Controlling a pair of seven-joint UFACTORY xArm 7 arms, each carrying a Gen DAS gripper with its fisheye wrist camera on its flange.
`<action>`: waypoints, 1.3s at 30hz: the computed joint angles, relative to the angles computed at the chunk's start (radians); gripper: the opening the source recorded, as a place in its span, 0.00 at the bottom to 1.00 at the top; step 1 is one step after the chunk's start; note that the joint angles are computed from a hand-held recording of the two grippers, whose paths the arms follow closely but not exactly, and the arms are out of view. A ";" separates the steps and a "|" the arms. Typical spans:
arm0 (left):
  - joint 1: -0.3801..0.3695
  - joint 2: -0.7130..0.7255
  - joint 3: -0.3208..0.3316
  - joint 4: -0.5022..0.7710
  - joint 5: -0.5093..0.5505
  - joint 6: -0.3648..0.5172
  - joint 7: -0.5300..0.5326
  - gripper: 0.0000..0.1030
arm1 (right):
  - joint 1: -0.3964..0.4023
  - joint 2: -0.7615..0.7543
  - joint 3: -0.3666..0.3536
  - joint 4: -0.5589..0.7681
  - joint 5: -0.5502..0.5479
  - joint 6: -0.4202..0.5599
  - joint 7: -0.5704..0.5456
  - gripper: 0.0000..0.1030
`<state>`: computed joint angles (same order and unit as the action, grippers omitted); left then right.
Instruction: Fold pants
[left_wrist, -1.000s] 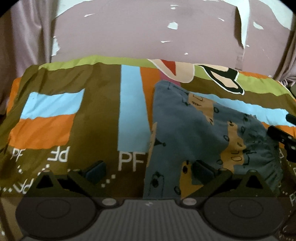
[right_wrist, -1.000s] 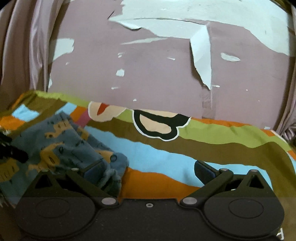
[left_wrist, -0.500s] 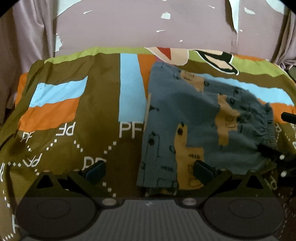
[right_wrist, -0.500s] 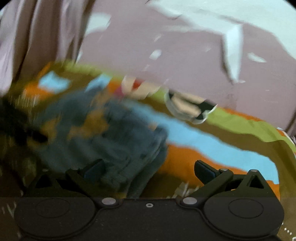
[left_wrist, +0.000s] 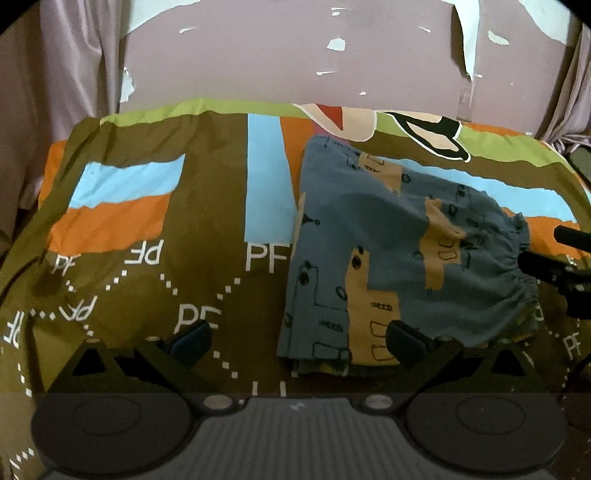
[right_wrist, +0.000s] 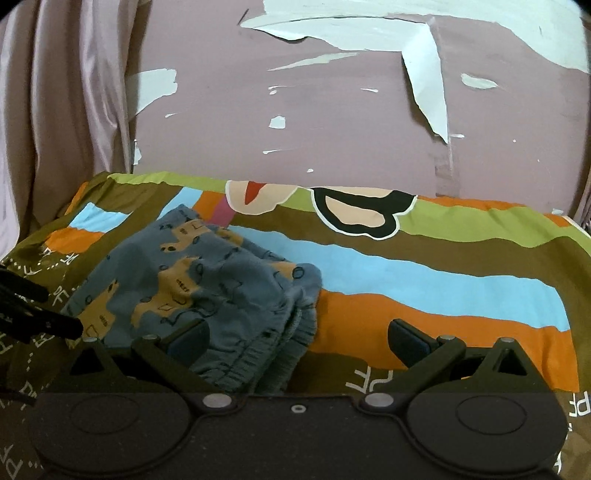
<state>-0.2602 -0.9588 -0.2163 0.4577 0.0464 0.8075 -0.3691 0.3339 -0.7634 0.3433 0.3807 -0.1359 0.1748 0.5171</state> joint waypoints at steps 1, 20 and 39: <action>0.001 0.003 -0.003 0.001 0.004 0.000 0.002 1.00 | 0.004 0.002 -0.006 -0.002 0.004 -0.007 0.001 0.99; -0.025 0.007 0.048 -0.039 -0.032 -0.131 0.032 1.00 | 0.190 0.201 -0.271 0.022 0.081 -0.268 -0.164 0.99; -0.097 -0.014 0.230 -0.131 -0.281 -0.264 0.156 0.92 | 0.959 0.222 -1.110 0.053 0.164 -0.413 -0.345 0.84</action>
